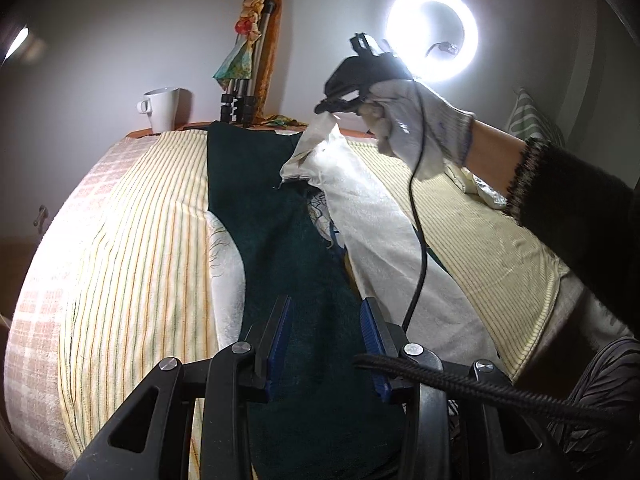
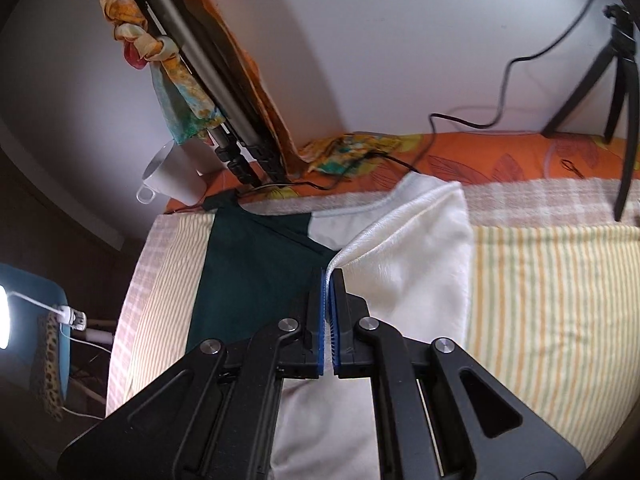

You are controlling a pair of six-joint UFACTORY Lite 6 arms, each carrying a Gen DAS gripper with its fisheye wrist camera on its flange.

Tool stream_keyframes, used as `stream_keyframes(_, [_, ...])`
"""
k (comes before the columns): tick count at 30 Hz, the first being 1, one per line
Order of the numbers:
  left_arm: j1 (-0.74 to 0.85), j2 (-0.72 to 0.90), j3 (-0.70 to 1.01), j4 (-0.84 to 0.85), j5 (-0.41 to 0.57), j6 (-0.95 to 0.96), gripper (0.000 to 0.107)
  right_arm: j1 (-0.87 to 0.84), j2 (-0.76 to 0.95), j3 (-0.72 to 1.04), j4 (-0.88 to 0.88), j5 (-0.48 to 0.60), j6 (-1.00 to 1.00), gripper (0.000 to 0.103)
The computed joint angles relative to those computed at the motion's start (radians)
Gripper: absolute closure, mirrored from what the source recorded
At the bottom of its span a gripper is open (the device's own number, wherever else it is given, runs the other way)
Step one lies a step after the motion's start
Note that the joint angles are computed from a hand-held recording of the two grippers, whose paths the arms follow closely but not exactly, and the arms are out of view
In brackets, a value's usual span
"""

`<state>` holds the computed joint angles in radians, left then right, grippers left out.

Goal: Fold small clothes

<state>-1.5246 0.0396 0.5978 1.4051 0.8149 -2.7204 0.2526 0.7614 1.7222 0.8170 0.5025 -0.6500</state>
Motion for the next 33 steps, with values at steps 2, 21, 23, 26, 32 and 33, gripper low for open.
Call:
stream_keyframes(2, [0.002, -0.011, -0.011, 0.000, 0.000, -0.012, 0.071, 0.027, 0.048, 0.037, -0.002, -0.019, 0.017, 0.099])
stream_keyframes(21, [0.028, -0.010, -0.041, 0.005, -0.033, -0.041, 0.071, -0.016, 0.163, 0.108, 0.340, 0.140, -0.192, 0.051])
stream_keyframes(23, [0.022, -0.015, -0.042, 0.004, -0.030, -0.042, 0.071, -0.044, 0.114, 0.017, 0.409, 0.132, -0.268, 0.051])
stream_keyframes(26, [0.018, -0.012, -0.034, -0.001, -0.025, -0.032, 0.071, -0.042, 0.083, -0.049, 0.364, 0.038, -0.236, 0.053])
stream_keyframes(32, [0.017, -0.020, -0.026, -0.025, -0.011, -0.004, 0.071, -0.005, 0.192, 0.063, 0.206, 0.032, -0.052, 0.086])
stream_keyframes(33, [0.017, -0.020, -0.026, -0.027, -0.009, -0.003, 0.071, 0.008, 0.215, 0.093, 0.205, 0.043, -0.048, 0.086])
